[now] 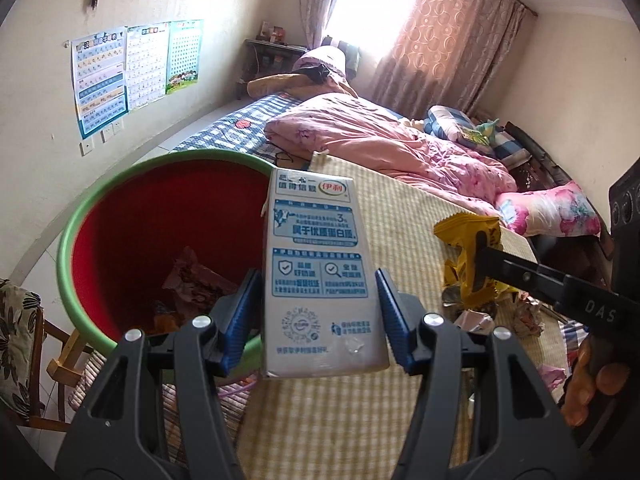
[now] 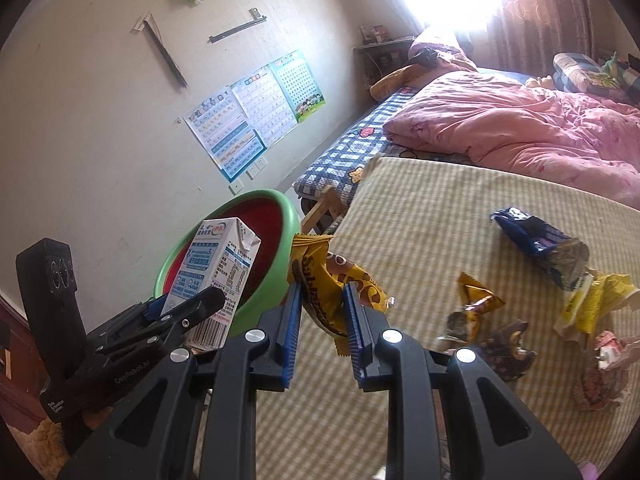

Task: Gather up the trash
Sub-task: 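Carry the milk carton and yellow wrapper over the red bin with both tools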

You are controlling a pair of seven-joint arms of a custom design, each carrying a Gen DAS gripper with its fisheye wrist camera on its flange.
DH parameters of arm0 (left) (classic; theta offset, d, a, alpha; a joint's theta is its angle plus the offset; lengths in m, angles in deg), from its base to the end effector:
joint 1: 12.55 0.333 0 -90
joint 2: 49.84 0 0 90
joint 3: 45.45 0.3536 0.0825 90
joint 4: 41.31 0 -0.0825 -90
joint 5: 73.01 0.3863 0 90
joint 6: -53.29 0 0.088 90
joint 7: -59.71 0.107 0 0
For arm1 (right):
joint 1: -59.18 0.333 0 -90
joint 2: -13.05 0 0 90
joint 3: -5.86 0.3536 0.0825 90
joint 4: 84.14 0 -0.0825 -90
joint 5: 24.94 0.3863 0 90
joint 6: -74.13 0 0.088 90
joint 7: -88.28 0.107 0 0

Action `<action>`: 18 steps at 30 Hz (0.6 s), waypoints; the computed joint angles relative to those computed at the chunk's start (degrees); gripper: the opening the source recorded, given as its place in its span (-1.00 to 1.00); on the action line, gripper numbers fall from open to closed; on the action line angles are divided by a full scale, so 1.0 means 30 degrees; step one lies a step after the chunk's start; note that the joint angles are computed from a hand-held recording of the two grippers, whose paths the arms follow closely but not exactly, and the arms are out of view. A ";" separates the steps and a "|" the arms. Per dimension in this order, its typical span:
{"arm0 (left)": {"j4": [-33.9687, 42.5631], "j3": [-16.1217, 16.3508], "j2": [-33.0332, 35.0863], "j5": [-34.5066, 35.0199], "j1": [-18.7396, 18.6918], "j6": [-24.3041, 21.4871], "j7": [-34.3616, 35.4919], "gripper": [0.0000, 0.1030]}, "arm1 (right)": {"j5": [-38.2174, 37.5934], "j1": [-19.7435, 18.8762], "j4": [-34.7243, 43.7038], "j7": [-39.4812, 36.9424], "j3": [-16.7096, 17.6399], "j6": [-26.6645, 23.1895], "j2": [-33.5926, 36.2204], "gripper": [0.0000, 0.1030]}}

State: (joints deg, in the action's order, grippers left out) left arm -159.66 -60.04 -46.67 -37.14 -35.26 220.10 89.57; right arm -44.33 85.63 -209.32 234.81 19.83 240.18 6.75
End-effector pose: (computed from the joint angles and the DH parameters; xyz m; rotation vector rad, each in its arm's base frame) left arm 0.4620 -0.3934 0.5288 -1.7117 1.9872 -1.0897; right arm 0.4091 0.3815 0.5656 -1.6542 1.6169 -0.2298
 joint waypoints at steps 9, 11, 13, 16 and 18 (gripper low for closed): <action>-0.0680 0.0148 -0.0700 0.0973 0.0750 0.0623 -0.0285 0.07 | -0.0873 0.0506 0.1292 0.0855 -0.0073 -0.0338 0.1174 -0.57; -0.0852 0.0105 -0.0777 0.0711 0.0948 0.0784 0.0042 0.07 | -0.1086 0.0686 0.1581 0.1105 -0.0160 -0.0444 0.1426 -0.57; -0.0963 0.0072 -0.0824 0.0297 0.1127 0.0917 0.0506 0.07 | -0.1335 0.0880 0.1907 0.1366 -0.0238 -0.0600 0.1692 -0.56; -0.1130 0.0062 -0.0885 -0.0284 0.1348 0.1117 0.1172 0.07 | -0.1579 0.1130 0.2222 0.1594 -0.0401 -0.0787 0.1926 -0.56; -0.1262 0.0063 -0.0929 -0.0642 0.1472 0.1251 0.1496 0.08 | -0.2034 0.1318 0.2562 0.2053 -0.0486 -0.0960 0.2160 -0.56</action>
State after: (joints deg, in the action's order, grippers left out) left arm -163.45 -59.85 -49.46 -39.07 -30.85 223.86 94.06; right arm -50.43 89.58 -201.63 240.97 18.37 237.30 13.23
